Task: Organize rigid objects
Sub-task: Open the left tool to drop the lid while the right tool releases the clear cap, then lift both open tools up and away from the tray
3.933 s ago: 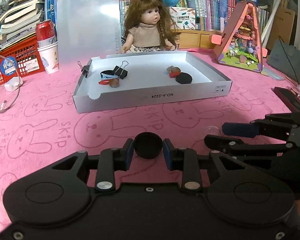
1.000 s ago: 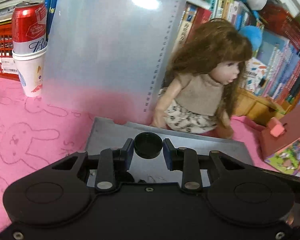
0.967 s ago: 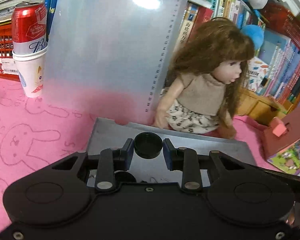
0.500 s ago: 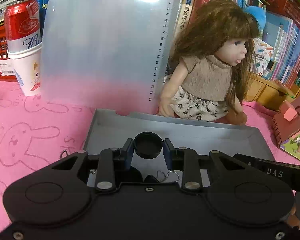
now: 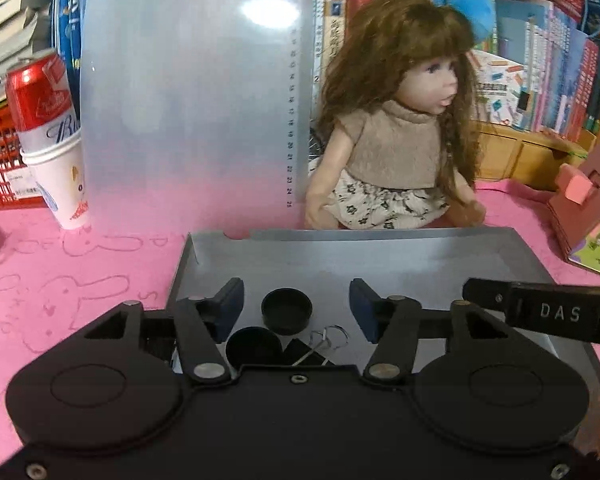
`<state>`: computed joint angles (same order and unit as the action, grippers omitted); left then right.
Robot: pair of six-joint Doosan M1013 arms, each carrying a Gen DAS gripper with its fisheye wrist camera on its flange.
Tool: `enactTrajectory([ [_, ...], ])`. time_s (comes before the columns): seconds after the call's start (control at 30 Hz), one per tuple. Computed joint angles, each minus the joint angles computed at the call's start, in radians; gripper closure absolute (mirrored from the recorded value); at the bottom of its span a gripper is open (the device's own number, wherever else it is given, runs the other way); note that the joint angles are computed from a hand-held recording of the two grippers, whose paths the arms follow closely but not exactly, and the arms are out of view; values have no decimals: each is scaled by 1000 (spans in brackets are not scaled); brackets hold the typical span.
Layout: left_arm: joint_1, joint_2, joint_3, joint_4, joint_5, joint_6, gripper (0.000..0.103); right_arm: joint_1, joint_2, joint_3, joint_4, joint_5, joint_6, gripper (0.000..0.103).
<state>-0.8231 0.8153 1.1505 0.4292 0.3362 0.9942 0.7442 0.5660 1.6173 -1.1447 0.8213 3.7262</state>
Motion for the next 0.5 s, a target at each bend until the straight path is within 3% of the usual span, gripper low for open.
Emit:
enactTrajectory([
  [0.27,-11,-67,100,124,-55,-155,32,40,-18,24,-108,47,73,22],
  [0.5,-22,-126,202,411,-108,-443,29,83,-31,37,-157,112,103,16],
])
